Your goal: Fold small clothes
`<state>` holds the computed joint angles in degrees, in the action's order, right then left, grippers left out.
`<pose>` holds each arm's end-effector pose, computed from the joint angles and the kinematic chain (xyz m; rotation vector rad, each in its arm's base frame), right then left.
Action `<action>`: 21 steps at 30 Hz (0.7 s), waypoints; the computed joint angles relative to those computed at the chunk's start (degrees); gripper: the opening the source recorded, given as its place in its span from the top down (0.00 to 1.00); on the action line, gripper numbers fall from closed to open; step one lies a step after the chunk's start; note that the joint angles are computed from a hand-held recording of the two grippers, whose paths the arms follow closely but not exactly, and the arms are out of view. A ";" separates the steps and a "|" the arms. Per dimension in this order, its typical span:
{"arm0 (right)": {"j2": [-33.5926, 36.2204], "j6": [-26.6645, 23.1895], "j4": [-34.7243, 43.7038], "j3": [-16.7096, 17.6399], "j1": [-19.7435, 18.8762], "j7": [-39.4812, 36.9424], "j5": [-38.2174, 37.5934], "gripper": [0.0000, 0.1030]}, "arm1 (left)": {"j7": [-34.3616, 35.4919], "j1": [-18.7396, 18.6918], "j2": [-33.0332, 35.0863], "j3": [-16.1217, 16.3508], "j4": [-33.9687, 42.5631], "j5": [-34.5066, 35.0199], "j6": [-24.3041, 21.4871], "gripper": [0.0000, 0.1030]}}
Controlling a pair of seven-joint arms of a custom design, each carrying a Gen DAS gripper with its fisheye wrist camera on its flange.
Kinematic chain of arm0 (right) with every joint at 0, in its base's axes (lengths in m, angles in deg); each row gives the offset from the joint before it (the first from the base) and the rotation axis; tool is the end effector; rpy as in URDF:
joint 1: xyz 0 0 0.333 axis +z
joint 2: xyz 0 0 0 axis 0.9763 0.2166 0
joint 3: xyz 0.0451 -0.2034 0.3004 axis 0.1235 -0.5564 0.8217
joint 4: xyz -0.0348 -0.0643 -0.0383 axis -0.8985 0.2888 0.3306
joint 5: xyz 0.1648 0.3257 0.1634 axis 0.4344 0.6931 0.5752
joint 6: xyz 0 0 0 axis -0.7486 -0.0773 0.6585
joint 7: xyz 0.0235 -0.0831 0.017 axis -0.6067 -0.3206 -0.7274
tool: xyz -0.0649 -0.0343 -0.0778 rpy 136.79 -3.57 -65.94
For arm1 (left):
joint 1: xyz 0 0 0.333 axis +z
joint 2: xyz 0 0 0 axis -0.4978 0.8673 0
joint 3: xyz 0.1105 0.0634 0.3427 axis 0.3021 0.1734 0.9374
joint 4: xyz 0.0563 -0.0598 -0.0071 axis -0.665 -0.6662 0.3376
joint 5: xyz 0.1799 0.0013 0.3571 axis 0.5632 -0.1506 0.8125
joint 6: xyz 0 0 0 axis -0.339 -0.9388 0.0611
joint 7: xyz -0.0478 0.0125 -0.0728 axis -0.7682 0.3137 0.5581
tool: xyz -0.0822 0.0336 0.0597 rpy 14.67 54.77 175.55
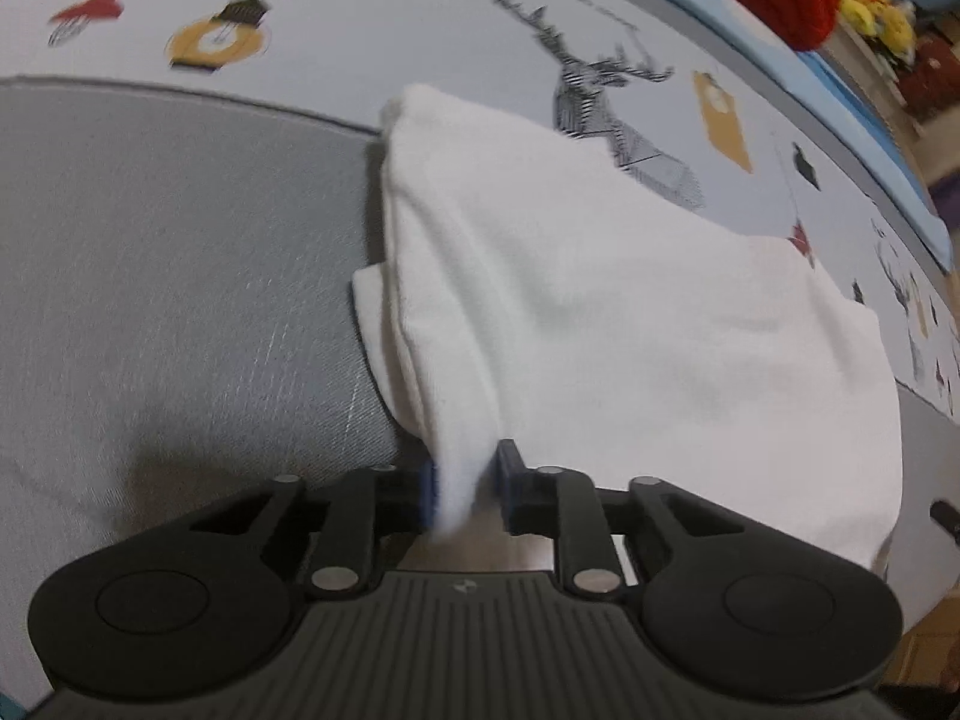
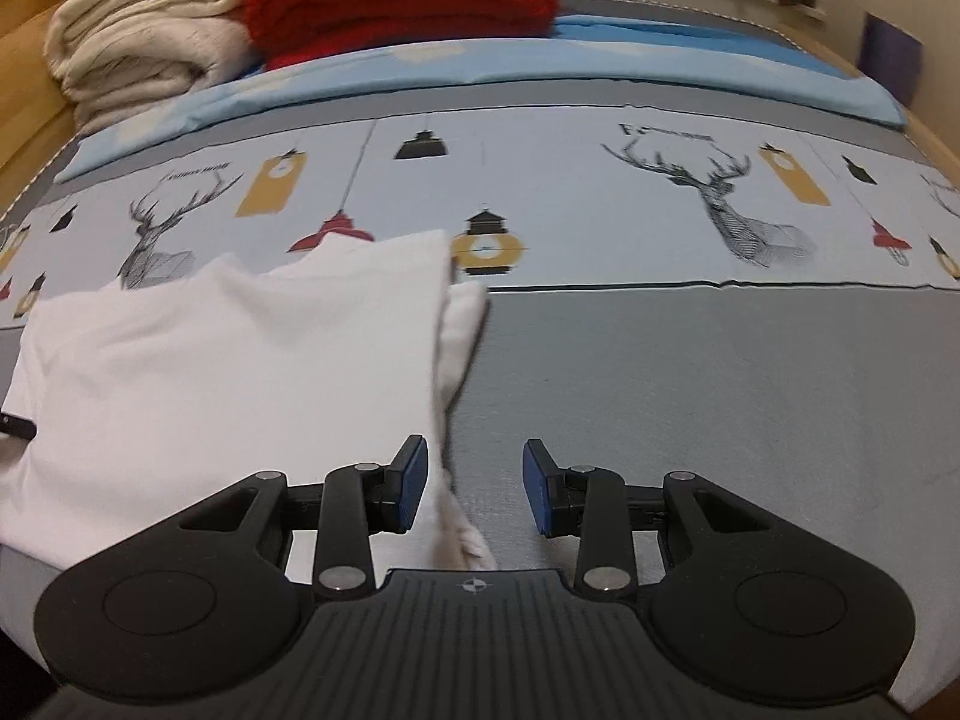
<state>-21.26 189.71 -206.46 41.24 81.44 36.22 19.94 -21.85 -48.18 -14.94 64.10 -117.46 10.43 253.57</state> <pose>0.5990 0.0569 0.3632 -2.2243 1.3143 -0.3533 0.4136 -0.2806 0.3192 -2.6813 1.2751 -0.5497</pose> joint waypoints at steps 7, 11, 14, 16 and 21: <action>0.81 1.47 0.87 -0.12 0.47 3.29 -0.81 0.65 | 10.81 -3.69 0.57 -3.90 8.03 -1.90 -26.57 0.81; 1.42 2.56 1.26 0.40 0.10 3.99 -1.02 0.65 | 11.79 -5.59 1.93 -4.47 12.36 -2.11 -37.22 0.82; 1.24 2.76 1.05 0.90 -0.51 3.23 -0.87 0.65 | 9.32 -6.16 1.99 -4.21 13.85 0.17 -37.47 0.83; 1.15 2.72 1.05 1.09 -0.93 2.56 -0.45 0.65 | 5.84 -6.03 0.83 -3.82 13.23 3.70 -32.40 0.83; 1.09 2.36 1.32 0.73 -1.58 1.93 0.49 0.65 | -7.11 -5.16 0.66 -2.66 14.43 15.34 -16.74 0.84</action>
<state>-20.17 192.07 -205.14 41.97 79.87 38.16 20.42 -28.96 -53.34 -14.28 61.43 -103.03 25.77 236.83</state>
